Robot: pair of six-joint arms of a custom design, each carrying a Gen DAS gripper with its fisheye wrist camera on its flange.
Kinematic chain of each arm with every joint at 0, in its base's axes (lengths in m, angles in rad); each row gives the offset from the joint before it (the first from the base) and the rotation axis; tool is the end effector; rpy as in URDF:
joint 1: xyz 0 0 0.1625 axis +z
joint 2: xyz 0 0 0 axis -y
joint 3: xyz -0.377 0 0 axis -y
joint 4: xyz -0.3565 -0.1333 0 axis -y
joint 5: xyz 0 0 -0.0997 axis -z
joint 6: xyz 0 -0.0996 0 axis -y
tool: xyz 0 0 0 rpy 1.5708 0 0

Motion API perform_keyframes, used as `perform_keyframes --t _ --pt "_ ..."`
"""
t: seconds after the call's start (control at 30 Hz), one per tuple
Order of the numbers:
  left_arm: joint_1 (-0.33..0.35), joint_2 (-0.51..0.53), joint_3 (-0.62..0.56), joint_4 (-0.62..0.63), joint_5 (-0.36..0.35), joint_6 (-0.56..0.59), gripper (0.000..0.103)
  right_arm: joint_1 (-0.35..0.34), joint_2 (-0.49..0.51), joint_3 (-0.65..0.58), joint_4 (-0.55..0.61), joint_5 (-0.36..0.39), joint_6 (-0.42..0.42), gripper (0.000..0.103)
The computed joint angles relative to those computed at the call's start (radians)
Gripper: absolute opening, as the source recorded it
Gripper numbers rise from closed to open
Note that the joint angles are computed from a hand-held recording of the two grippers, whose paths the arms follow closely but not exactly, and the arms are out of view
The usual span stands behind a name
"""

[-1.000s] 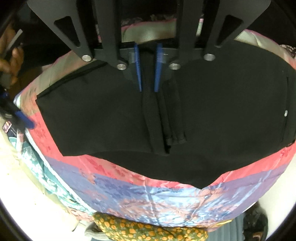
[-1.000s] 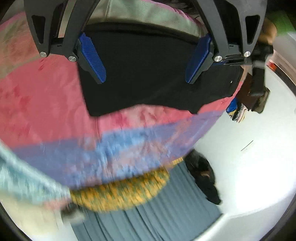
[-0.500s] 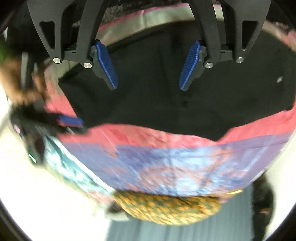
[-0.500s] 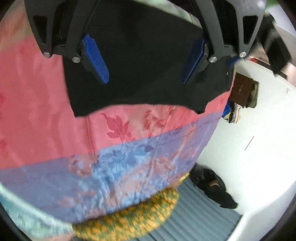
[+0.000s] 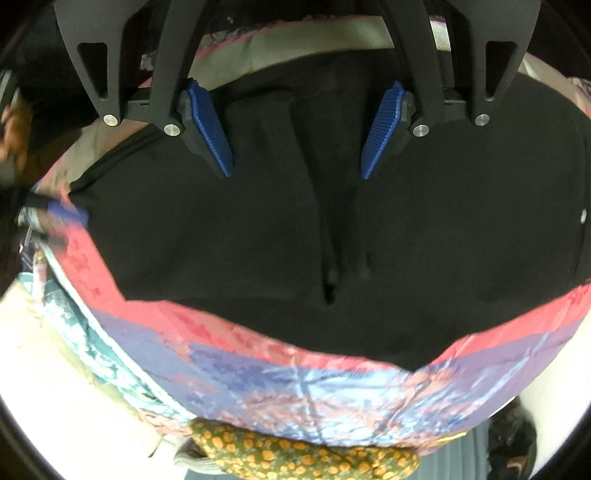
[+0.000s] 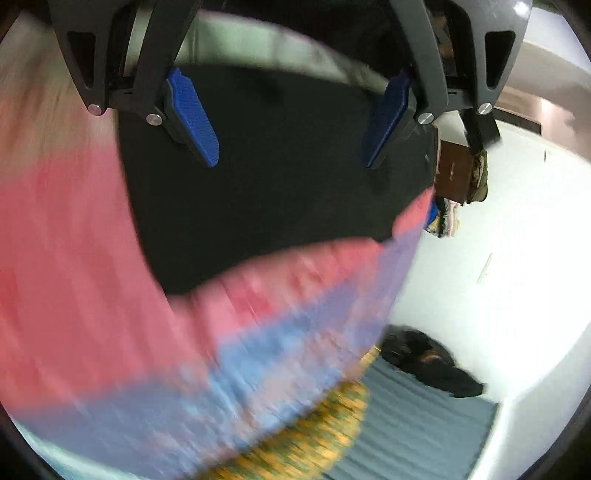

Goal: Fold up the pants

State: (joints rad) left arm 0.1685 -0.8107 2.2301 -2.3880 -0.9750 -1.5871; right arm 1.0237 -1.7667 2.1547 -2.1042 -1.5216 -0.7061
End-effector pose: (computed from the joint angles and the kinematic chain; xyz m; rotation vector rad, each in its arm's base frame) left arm -0.3123 -0.2450 -0.0411 0.0065 2.4295 -0.6833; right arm -0.0743 -0.3876 0.3134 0.2507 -3.0777 0.2267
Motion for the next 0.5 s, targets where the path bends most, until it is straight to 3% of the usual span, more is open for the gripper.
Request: perform_keyframes --t 0.07,0.17,0.23,0.3,0.37,0.5 --pt "-0.01 -0.017 0.01 0.007 -0.003 -0.022 0.074 -0.048 -0.051 0.083 -0.086 -0.025 -0.065 0.067" --pt "-0.053 -0.067 0.003 0.122 0.007 -0.115 0.085 -0.038 -0.172 0.173 -0.192 0.005 -0.174 0.067" --pt "-0.088 -0.094 -0.007 0.24 0.024 -0.204 0.096 -0.031 -0.243 0.227 -0.26 0.05 -0.245 0.086" --pt "-0.104 -0.111 -0.02 0.337 0.036 -0.265 0.096 -0.015 -0.295 0.296 -0.383 0.08 -0.319 0.098" --pt "-0.1 -0.12 -0.032 0.401 0.024 -0.294 0.096 0.01 -0.3 0.336 -0.47 0.068 -0.36 0.098" --pt "-0.106 -0.128 -0.04 0.483 0.009 -0.341 0.096 0.074 -0.219 0.365 -0.609 -0.026 -0.317 0.098"
